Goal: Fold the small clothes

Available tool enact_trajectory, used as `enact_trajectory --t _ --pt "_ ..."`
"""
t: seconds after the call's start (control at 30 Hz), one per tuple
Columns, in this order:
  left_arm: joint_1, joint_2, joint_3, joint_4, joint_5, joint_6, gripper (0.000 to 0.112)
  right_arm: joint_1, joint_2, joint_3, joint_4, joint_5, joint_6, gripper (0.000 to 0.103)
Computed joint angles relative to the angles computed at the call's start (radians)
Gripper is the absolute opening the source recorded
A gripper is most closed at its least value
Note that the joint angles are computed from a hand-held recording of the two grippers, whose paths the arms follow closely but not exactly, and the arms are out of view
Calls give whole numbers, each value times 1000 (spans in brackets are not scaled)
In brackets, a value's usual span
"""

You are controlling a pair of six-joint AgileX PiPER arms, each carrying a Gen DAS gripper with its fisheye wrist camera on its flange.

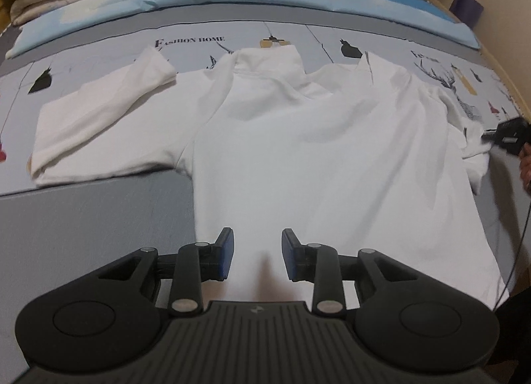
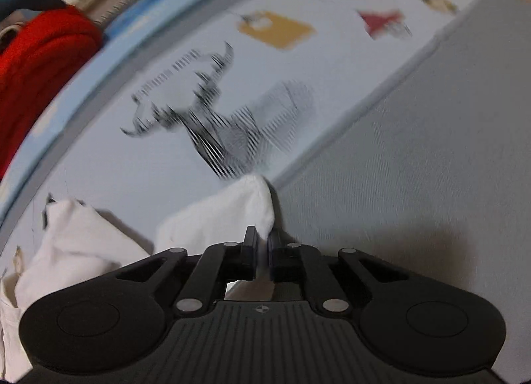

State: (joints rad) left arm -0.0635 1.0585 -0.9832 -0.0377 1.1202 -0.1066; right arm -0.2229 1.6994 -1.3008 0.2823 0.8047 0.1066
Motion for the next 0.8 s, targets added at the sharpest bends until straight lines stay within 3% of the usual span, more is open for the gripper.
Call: enact_trajectory --t 0.1,0.17,0.23,0.3,0.37,0.43,0.5,0.57,0.67,0.8 --pt "-5 47 -22 10 -25 -14 35 -64 -11 -42 130 -51 -148 5" --pt "3 67 -35 13 -37 -14 35 -125 -57 -23 284 -187 -309 5" --pt "13 84 -47 16 -46 -19 35 -159 -118 9 365 -350 -350 5" --pt "21 99 -56 22 -53 -24 35 -192 -180 64 297 -550 -240 5" --pt "22 112 -63 28 -56 -25 35 -247 -188 117 102 -662 -40 5" --pt "23 117 -63 24 -60 -14 35 -322 -133 125 -93 -639 160 4" --pt "24 118 -63 20 -60 -1 35 -378 -40 60 -162 -495 255 4" --pt "28 116 -64 14 -61 5 35 -432 22 36 -104 -438 190 3" --pt "36 116 -61 6 -63 9 35 -491 89 33 -6 -447 110 3" --pt "33 117 -55 1 -56 16 40 -516 143 7 -20 -421 109 5"
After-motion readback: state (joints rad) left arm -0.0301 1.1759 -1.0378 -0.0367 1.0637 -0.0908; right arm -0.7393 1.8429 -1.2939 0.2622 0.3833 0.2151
